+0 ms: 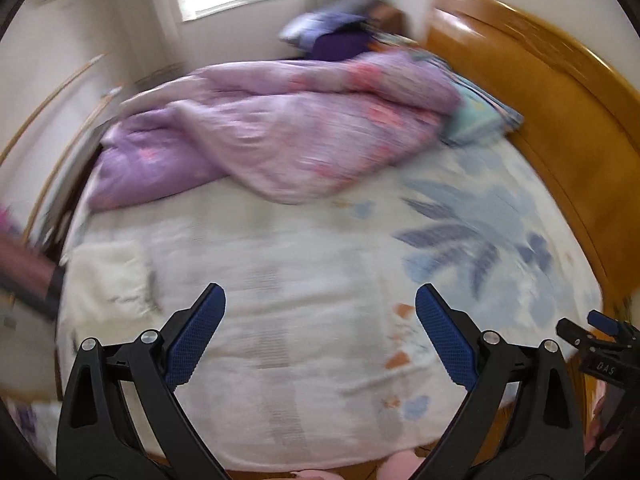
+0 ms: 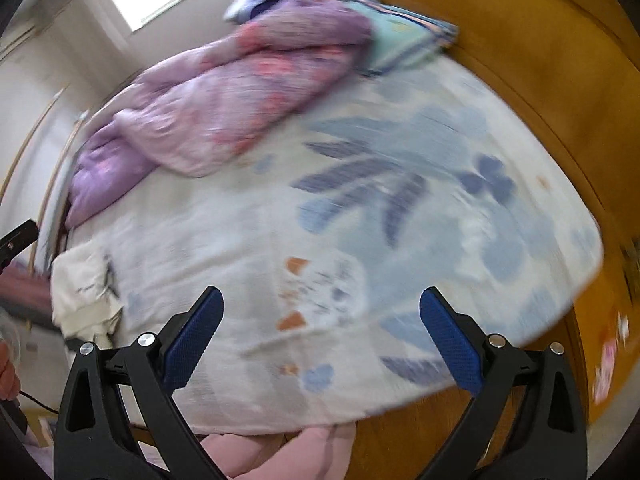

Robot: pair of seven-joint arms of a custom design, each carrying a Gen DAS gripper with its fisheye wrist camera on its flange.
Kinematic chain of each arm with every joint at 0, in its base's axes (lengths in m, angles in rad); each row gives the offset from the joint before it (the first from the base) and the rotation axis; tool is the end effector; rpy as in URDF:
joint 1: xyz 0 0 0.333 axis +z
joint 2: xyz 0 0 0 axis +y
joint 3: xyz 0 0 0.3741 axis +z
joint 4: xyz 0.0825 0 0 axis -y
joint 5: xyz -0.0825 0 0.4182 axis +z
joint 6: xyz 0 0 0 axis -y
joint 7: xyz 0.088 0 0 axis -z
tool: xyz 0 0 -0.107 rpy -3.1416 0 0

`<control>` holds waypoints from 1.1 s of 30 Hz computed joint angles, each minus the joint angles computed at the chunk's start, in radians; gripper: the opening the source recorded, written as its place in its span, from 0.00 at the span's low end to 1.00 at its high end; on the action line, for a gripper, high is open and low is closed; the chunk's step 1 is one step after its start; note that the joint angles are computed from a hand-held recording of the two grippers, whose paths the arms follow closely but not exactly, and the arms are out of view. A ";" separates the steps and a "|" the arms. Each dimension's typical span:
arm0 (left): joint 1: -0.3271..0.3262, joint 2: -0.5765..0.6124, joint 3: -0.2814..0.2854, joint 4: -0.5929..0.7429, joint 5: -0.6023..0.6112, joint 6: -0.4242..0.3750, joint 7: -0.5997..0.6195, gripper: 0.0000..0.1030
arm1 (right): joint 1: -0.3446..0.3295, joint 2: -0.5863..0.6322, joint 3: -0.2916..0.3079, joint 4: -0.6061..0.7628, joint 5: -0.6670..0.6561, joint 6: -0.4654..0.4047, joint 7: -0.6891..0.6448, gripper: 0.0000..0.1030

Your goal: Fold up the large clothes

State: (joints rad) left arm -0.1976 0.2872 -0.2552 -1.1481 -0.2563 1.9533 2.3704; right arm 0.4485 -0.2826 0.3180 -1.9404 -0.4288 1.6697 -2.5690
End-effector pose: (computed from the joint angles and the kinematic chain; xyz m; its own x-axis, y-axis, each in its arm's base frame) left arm 0.6509 -0.2930 0.7658 -0.9067 -0.4032 -0.1235 -0.2696 0.7795 -0.5655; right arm 0.3676 0.3289 0.6597 -0.9281 -0.2719 -0.2545 -0.1469 0.8953 -0.4206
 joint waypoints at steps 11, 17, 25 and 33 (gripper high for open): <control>0.046 0.210 0.058 0.350 0.096 0.012 -0.250 0.93 | -0.025 0.142 -0.076 0.094 -0.065 0.211 -0.199 0.92; 0.054 0.274 0.053 0.462 0.127 -0.033 -0.287 0.94 | -0.005 0.167 -0.082 0.133 -0.084 0.178 -0.198 0.92; 0.065 0.270 0.046 0.453 0.125 -0.022 -0.288 0.94 | 0.010 0.181 -0.088 0.148 -0.082 0.179 -0.198 0.92; 0.072 0.262 0.037 0.432 0.105 -0.005 -0.285 0.94 | 0.034 0.229 -0.099 0.208 -0.099 0.159 -0.233 0.92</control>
